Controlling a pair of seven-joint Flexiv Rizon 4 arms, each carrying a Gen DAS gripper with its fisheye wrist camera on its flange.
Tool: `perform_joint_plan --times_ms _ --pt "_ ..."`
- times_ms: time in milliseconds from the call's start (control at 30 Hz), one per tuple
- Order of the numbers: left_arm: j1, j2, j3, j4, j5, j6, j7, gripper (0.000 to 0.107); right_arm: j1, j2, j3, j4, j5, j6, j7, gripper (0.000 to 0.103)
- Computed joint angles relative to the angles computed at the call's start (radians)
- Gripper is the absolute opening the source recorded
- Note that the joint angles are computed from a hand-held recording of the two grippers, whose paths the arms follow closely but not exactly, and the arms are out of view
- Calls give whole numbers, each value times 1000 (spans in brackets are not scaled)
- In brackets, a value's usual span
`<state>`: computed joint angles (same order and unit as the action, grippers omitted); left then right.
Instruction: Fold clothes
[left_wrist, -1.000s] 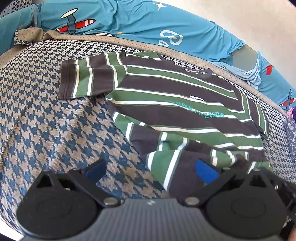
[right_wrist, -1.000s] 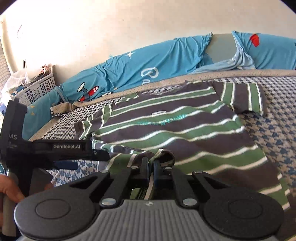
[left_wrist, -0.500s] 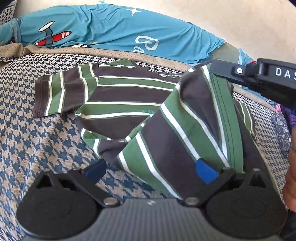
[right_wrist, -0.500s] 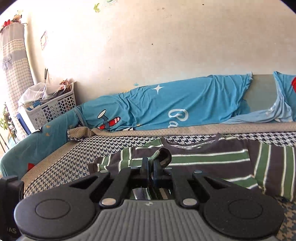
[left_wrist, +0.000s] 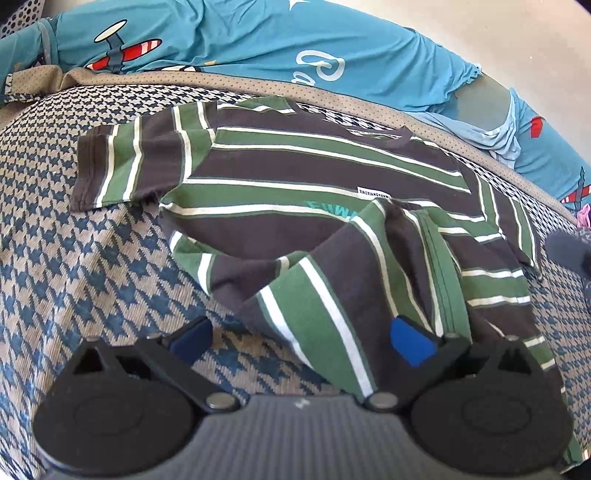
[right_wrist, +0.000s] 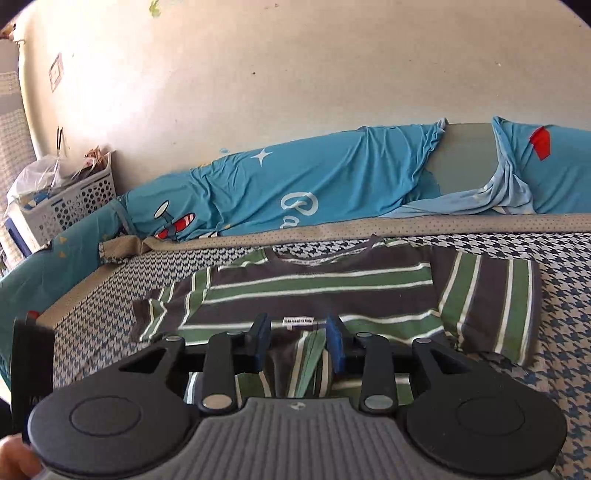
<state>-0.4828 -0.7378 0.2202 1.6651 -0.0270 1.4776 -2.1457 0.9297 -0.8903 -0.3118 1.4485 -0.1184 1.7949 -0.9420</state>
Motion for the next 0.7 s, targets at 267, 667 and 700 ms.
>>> perform_joint_plan --times_ms 267,667,700 --pt "-33 9 58 24 -5 20 -76 103 -55 44 134 109 -82 -22 -90 32" --pt "-23 9 54 25 15 15 -80 103 -9 -44 46 4 -165 -149 -2 21" --pt "-19 10 50 28 16 18 -77 103 -13 -50 48 -4 -174 -157 6 17"
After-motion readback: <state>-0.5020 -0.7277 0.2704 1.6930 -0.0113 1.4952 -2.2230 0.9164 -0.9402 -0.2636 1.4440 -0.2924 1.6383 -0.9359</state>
